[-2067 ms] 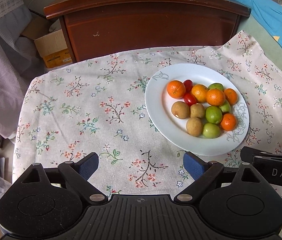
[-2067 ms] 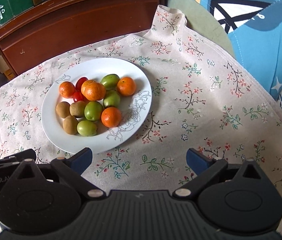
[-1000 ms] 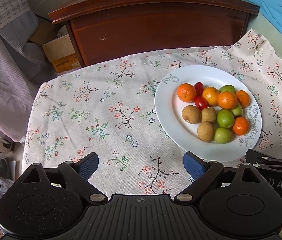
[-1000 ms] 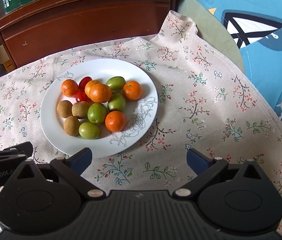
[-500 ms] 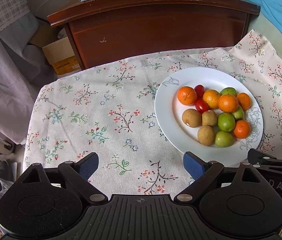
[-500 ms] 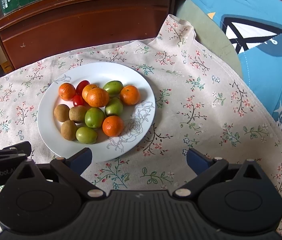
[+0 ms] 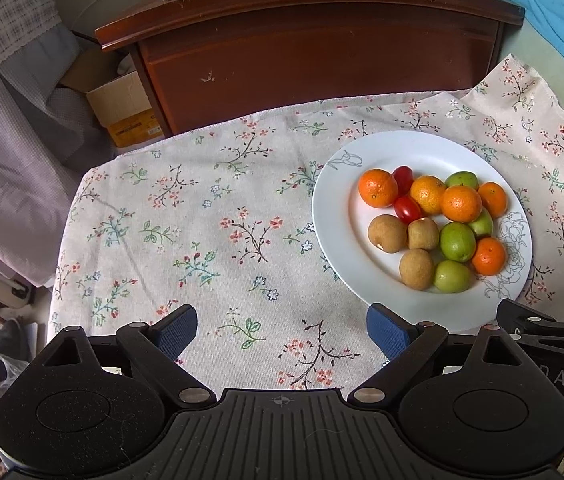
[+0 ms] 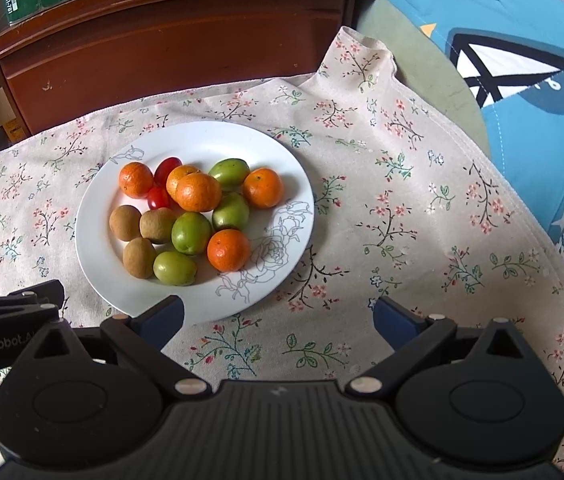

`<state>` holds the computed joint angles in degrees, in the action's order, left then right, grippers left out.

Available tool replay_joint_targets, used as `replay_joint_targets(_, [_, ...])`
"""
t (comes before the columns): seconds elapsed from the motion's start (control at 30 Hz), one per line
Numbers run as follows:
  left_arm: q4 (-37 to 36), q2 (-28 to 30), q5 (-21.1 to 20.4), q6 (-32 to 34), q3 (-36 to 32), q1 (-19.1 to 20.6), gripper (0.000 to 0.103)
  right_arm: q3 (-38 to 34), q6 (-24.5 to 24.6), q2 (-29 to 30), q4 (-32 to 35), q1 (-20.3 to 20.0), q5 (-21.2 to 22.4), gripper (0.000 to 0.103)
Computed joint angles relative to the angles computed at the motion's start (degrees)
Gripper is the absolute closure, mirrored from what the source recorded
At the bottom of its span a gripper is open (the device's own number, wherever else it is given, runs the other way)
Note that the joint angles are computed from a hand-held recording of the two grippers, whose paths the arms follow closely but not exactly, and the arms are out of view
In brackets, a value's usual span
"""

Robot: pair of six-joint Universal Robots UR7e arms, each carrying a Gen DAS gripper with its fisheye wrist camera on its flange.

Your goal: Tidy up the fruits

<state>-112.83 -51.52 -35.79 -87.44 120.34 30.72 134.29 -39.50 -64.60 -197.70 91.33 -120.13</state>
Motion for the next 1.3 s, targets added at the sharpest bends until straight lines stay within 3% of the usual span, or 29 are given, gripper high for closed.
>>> replay_joint_targets(0.4, [2.4, -0.01, -1.97, -1.33, 0.79, -0.86, 0.01, 1.26, 0.02, -1.22, 4.05, -1.31, 1.48, 0.003])
replay_joint_targets(0.67, [1.7, -3.56, -2.71, -4.02, 4.01, -2.56, 0.01, 3.94, -3.53, -4.86, 9.51, -3.96, 8.1, 0.003])
replay_joint_targets(0.8, [4.52, -5.61, -2.52, -6.3, 4.96, -3.66, 0.01, 6.72, -8.79, -6.73, 10.39, -5.68, 12.59, 0.003])
replay_joint_targets(0.97, [5.35, -8.32, -3.11, -9.69, 6.7, -4.38, 0.01, 11.43, -14.82, -7.06, 6.97, -7.84, 16.48, 0.003])
replay_joint_targets(1.3, [7.95, -10.04, -4.75, -14.45, 8.37, -6.32, 0.01, 20.43, -32.57, -3.63, -6.5, -13.19, 26.44, 0.001])
